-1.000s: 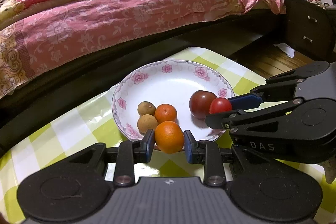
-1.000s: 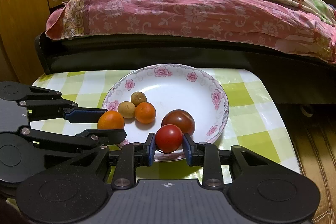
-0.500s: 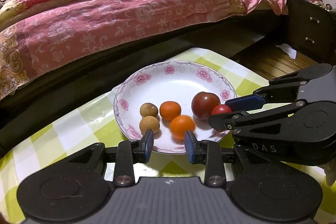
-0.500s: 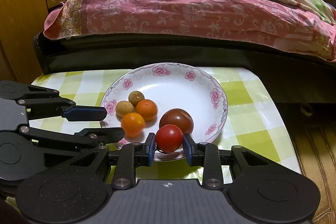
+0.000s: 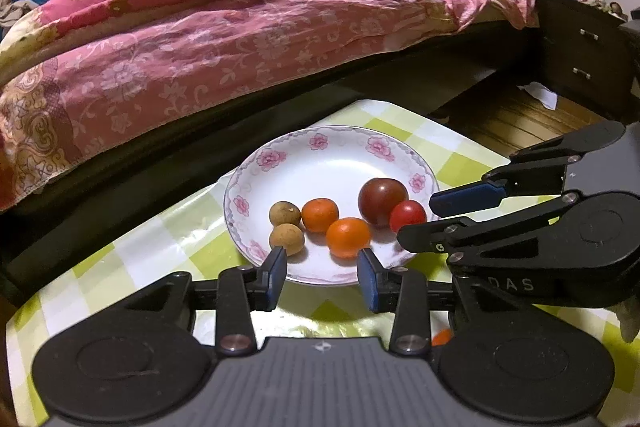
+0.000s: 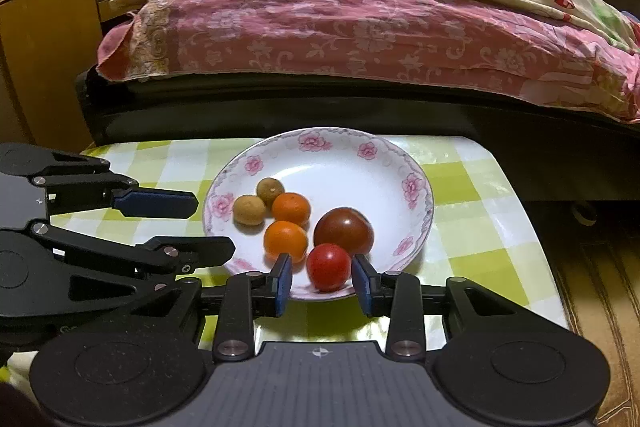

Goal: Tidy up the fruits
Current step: 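Move the left tool to a red tomato while the right tool reaches the mandarin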

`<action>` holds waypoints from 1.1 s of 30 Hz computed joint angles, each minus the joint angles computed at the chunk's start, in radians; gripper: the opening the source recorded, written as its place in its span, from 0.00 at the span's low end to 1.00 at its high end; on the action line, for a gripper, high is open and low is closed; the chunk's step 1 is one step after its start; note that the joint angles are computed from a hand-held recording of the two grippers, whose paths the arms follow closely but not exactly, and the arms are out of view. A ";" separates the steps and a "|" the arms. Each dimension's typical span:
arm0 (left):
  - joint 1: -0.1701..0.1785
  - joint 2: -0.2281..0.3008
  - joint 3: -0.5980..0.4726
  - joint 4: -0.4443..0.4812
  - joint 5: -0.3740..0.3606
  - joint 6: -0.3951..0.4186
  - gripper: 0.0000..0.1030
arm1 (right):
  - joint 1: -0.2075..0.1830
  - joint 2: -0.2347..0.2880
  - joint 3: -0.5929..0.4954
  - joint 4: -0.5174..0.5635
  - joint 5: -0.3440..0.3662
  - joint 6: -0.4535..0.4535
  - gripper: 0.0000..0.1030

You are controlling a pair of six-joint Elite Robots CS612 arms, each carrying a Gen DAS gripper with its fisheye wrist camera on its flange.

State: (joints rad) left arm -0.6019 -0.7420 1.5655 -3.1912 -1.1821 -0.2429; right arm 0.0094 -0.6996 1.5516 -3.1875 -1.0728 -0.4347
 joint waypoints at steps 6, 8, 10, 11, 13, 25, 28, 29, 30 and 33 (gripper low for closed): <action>-0.008 -0.024 0.047 -0.018 -0.004 0.010 0.46 | -0.006 -0.019 0.029 0.009 0.015 -0.024 0.32; -0.011 -0.036 0.070 -0.018 -0.007 0.008 0.47 | -0.011 -0.029 0.049 0.009 0.016 -0.033 0.33; -0.015 -0.049 0.095 -0.022 -0.011 0.002 0.47 | -0.019 -0.040 0.071 0.020 0.020 -0.046 0.33; -0.018 -0.054 0.107 -0.023 -0.014 0.002 0.47 | -0.021 -0.045 0.080 0.022 0.021 -0.051 0.33; -0.024 -0.063 0.130 -0.029 -0.012 0.012 0.47 | -0.024 -0.054 0.099 0.032 0.028 -0.079 0.33; -0.023 -0.053 0.133 0.019 -0.011 0.008 0.48 | -0.017 -0.069 0.133 0.068 0.043 -0.176 0.34; -0.020 -0.046 0.121 0.034 -0.025 0.010 0.48 | -0.017 -0.068 0.129 0.078 0.048 -0.179 0.34; -0.019 -0.044 0.118 0.038 -0.028 0.012 0.48 | -0.017 -0.069 0.128 0.081 0.049 -0.177 0.34; -0.019 -0.042 0.116 0.042 -0.031 0.015 0.48 | -0.018 -0.069 0.128 0.084 0.051 -0.177 0.34; -0.019 -0.040 0.112 0.047 -0.034 0.017 0.48 | -0.019 -0.070 0.131 0.080 0.051 -0.179 0.34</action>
State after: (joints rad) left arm -0.6207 -0.7818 1.6772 -3.1437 -1.2165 -0.2263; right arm -0.0099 -0.7699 1.6830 -3.1079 -1.0218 -0.6139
